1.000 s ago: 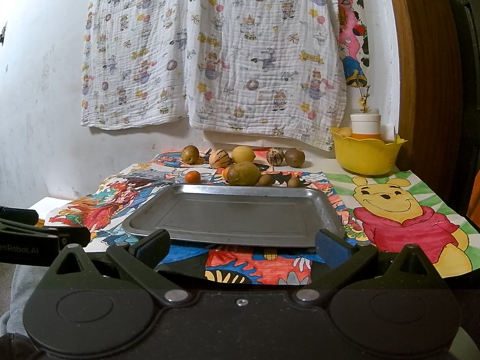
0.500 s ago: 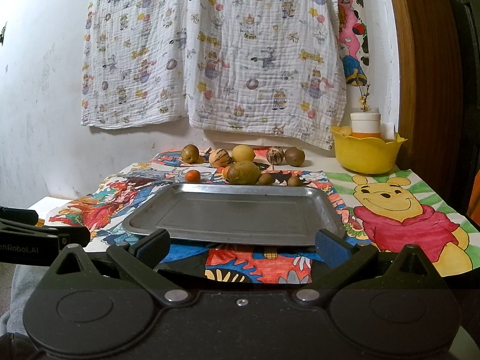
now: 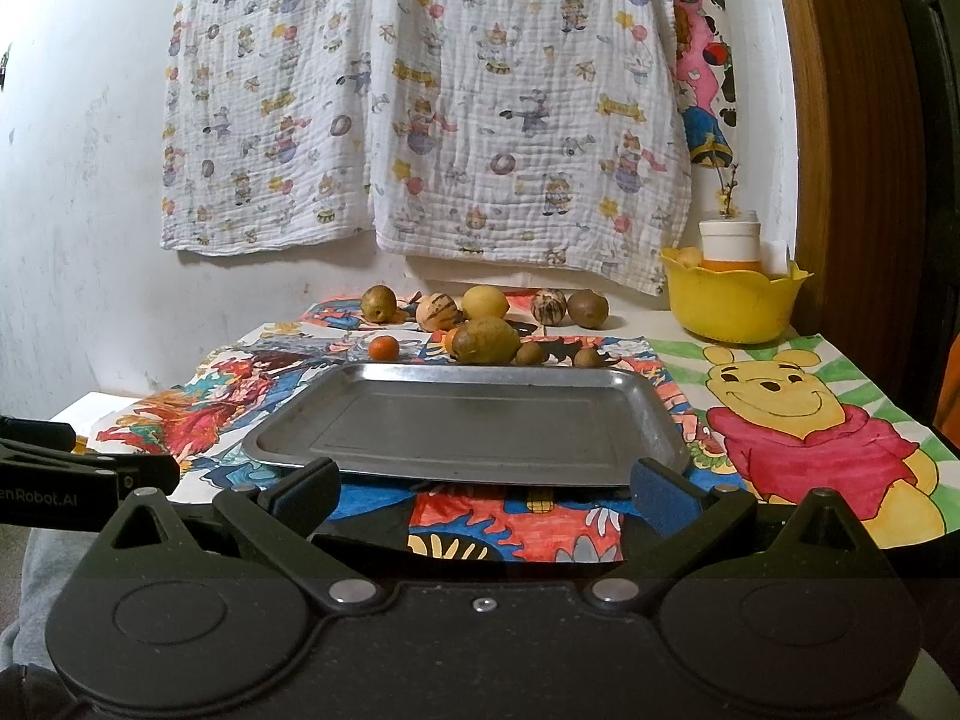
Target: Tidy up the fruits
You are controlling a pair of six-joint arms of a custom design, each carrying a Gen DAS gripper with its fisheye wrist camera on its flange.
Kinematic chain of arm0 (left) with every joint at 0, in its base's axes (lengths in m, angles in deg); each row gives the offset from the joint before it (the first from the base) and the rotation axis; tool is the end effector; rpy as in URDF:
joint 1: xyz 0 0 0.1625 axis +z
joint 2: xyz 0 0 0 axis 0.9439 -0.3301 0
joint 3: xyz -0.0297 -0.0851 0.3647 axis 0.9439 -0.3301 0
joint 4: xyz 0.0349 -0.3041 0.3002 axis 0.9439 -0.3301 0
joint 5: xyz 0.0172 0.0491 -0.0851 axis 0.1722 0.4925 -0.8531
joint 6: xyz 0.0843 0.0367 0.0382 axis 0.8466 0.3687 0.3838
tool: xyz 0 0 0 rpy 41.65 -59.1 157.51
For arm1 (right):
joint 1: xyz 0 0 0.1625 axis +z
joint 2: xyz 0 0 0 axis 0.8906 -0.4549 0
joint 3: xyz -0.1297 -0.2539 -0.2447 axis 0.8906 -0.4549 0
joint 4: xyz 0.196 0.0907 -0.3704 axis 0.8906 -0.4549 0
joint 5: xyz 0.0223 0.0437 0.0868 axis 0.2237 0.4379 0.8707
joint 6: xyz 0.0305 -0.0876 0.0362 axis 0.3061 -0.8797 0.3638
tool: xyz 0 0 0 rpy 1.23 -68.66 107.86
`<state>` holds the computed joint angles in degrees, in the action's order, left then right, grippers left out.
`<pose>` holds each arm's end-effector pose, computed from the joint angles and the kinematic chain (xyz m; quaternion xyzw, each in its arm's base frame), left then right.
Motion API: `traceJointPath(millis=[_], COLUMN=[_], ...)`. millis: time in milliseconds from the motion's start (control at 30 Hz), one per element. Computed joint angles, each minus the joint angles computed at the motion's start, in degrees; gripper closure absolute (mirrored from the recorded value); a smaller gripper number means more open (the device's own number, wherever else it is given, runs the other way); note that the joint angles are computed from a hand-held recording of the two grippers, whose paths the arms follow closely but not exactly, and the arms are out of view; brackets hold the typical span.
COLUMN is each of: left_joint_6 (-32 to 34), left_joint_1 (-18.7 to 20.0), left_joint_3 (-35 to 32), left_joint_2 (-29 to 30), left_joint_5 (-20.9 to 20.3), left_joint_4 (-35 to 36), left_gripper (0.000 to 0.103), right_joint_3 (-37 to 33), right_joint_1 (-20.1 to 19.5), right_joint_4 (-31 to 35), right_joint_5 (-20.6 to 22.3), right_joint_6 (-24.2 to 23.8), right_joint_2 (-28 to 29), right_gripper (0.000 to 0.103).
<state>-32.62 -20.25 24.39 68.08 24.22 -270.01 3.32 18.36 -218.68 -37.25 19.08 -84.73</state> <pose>-0.3026 -0.7202 -0.0122 0.0949 0.7750 -0.4929 0.3841 0.0275 -0.7596 0.2363 0.3304 -0.8021 0.4500 0.2123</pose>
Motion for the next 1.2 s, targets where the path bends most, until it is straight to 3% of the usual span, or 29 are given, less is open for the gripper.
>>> traceJointPath(millis=[433, 733, 900, 1033, 1200], left_joint_6=[-4.46, -0.32, -2.95, -7.30, -4.76], left_joint_1=[1.29, 2.52, 3.74, 4.88, 5.93], left_joint_3=[-0.57, -6.25, -6.38, -7.27, -15.06], left_joint_2=[-0.75, 1.12, 0.06, -0.66, 2.73], left_joint_5=[0.27, 0.30, -1.90, -3.42, -3.66], left_joint_4=[4.97, 4.66, 8.09, 13.12, 16.78], left_gripper=[0.000, 0.000, 0.000, 0.000, 0.000], right_joint_3=[-0.56, -5.38, -9.32, -13.87, -21.75], right_joint_1=[-0.26, 0.28, 0.90, 1.62, 2.43], right_joint_4=[-0.62, 2.47, 4.74, 5.21, 9.28], right_joint_5=[0.56, -1.14, -2.89, -2.80, -1.65], right_joint_6=[-0.03, 0.54, 0.20, -3.49, -8.66], right_joint_2=[0.46, 3.49, 6.15, 9.17, 13.25], right_gripper=[0.001, 0.001, 0.001, 0.001, 0.001])
